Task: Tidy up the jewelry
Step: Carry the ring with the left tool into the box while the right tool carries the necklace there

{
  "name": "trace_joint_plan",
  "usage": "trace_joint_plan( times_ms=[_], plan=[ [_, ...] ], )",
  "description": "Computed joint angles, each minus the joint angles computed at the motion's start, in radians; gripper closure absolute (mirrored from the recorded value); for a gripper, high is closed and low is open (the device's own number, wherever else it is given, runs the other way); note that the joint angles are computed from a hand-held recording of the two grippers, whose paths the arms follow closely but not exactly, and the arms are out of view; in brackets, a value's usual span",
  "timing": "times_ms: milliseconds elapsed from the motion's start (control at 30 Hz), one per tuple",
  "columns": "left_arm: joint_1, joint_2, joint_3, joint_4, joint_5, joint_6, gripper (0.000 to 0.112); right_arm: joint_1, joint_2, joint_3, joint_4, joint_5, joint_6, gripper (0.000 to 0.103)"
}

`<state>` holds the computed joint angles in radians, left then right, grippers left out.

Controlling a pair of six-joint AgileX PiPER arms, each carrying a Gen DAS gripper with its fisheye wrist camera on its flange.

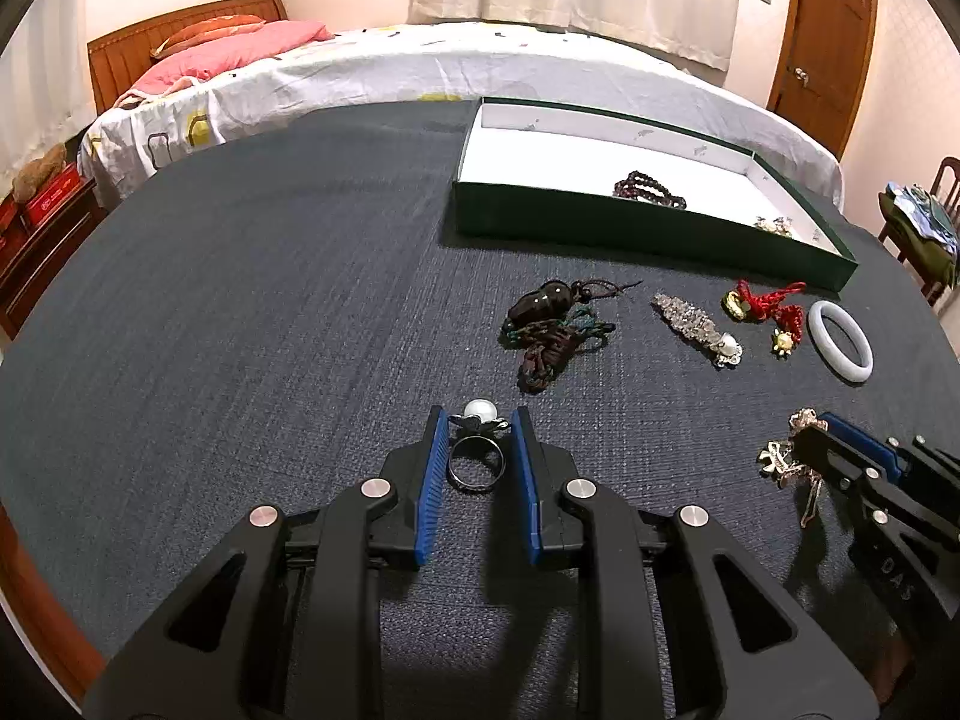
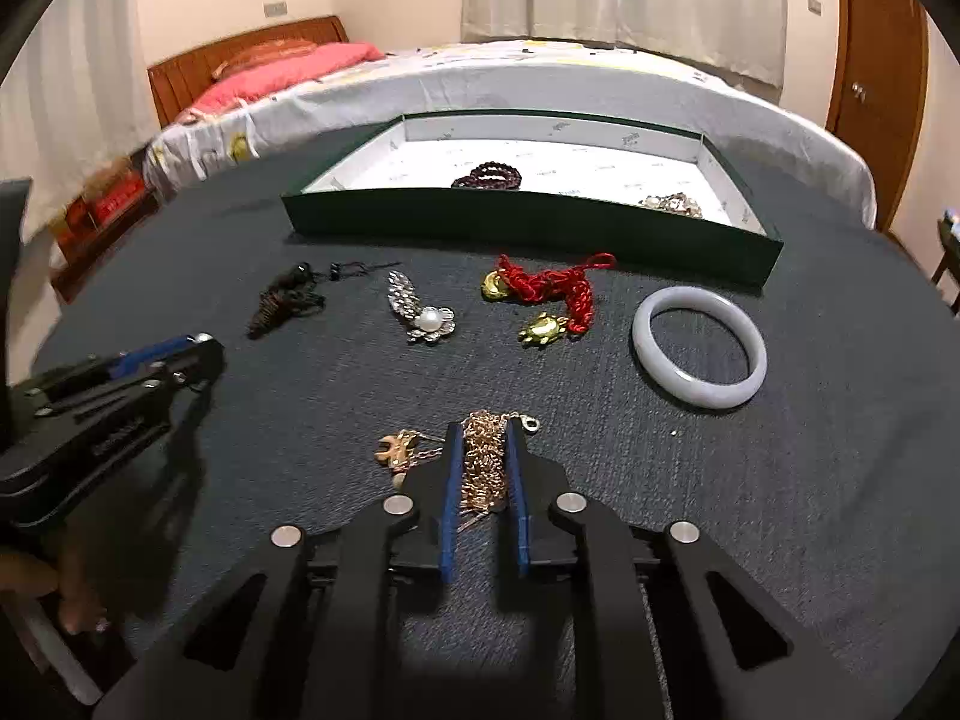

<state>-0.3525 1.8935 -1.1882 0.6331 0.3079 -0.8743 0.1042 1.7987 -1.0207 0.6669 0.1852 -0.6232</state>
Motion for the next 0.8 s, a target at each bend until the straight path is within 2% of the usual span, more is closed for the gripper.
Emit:
trace_joint_plan(
  times_ms=[100, 267, 533, 800],
  plan=[
    [-0.006, -0.002, -0.001, 0.002, 0.002, -0.005, 0.091, -0.011, -0.027, 0.022, 0.133, -0.003, -0.129, 0.091],
    [-0.012, -0.017, -0.006, -0.006, 0.007, 0.001, 0.091, -0.023, -0.073, 0.027, 0.257, 0.017, -0.251, 0.092],
    [-0.015, -0.058, -0.04, -0.059, 0.017, 0.055, 0.091, -0.046, -0.114, 0.002, 0.302, 0.044, -0.298, 0.092],
    [-0.02, -0.036, -0.175, -0.156, 0.04, 0.168, 0.091, -0.076, -0.111, -0.099, 0.29, 0.072, -0.295, 0.092]
  ],
)
